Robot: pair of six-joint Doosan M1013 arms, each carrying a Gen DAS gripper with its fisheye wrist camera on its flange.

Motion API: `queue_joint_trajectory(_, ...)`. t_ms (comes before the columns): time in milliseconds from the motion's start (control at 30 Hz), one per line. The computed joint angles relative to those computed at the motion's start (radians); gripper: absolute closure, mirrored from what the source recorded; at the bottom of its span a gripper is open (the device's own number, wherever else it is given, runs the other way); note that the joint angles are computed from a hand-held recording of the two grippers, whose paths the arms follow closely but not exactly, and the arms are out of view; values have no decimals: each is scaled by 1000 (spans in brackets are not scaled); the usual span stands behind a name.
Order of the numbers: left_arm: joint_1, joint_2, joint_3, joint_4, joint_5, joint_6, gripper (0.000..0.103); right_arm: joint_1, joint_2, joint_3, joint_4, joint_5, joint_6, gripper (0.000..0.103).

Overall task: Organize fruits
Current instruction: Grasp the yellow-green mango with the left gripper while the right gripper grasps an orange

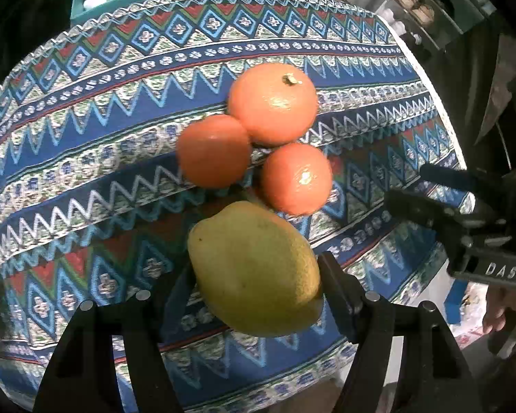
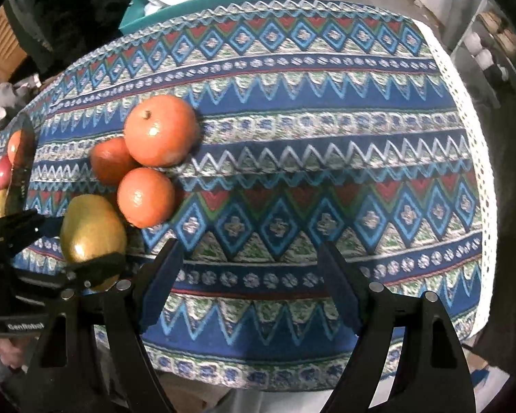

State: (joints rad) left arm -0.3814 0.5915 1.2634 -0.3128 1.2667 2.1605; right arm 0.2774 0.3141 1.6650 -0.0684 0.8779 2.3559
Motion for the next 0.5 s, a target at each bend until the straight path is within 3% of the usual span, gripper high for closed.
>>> queue_joint_trajectory(333,36,-10,-7,26,-57,26,31,5,39,-28,84,-132,-106,22)
queue_joint_trajectory(500,52,-2,-22,33,-60,10,31,1,73,-55,134,-139,-156,23)
